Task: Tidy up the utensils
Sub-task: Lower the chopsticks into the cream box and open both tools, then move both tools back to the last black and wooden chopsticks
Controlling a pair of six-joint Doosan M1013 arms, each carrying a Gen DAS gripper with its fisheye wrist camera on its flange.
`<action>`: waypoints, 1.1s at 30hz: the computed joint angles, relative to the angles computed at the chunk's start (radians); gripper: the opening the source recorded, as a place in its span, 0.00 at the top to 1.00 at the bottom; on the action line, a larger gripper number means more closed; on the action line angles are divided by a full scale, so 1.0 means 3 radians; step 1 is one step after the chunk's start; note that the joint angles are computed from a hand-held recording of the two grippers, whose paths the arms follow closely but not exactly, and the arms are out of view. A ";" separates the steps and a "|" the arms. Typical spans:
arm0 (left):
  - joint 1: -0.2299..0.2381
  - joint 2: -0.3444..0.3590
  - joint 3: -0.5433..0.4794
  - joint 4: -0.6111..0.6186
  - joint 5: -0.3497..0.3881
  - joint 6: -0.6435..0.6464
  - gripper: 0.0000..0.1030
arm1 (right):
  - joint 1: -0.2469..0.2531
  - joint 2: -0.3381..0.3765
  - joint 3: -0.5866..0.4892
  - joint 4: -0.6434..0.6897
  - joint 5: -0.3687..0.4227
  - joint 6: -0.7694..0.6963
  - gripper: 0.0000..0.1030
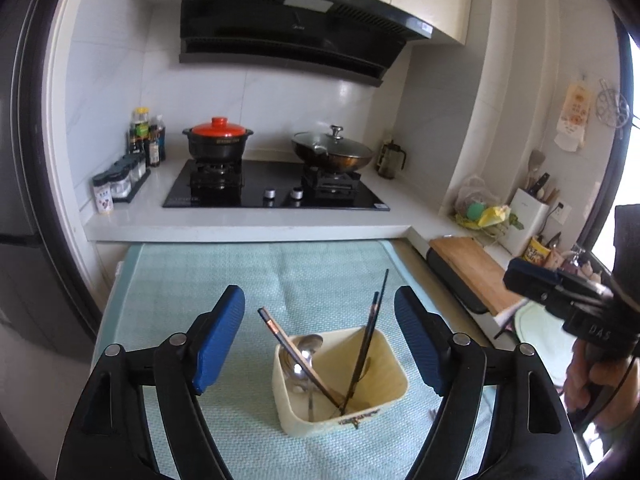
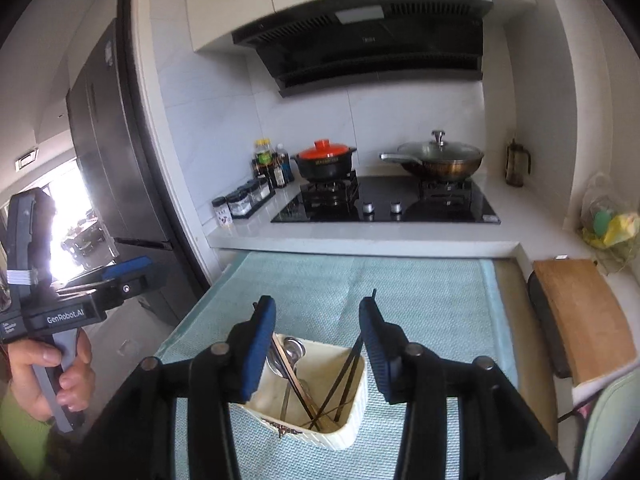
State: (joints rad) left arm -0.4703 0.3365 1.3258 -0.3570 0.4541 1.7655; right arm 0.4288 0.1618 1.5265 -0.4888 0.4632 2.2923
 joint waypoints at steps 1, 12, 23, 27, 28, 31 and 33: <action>-0.0014 -0.0078 0.0102 -0.0051 -0.0050 0.0091 0.20 | 0.0037 -0.0088 0.0059 -0.0150 0.0016 0.0046 0.57; -0.0406 -0.0401 0.1078 -0.0533 -0.0015 0.0510 0.13 | 0.0339 -0.0737 0.0892 -0.0867 0.0618 0.0589 0.56; -0.1066 -0.0109 0.1396 0.0060 0.0358 0.0068 0.15 | 0.0459 -0.1037 0.1660 -0.0831 0.0852 0.1203 0.56; -0.1253 -0.0057 0.1422 0.0857 0.0304 -0.0448 0.15 | 0.0388 -0.1084 0.1743 -0.0834 0.0749 0.1312 0.56; -0.1290 -0.0041 0.1424 0.1066 0.0310 -0.0613 0.15 | 0.0377 -0.1095 0.1753 -0.0864 0.0727 0.1346 0.56; -0.1318 -0.0057 0.1473 0.1399 0.0224 -0.0919 0.12 | 0.0341 -0.1101 0.1741 -0.0908 0.0673 0.1346 0.56; -0.1293 -0.0063 0.1464 0.1489 0.0264 -0.1109 0.13 | 0.0310 -0.1074 0.1711 -0.0855 0.0648 0.1227 0.56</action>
State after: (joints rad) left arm -0.8582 0.3178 1.7651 0.0896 0.5334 1.4329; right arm 0.5217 -0.1603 2.0398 -0.7452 0.6576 2.6603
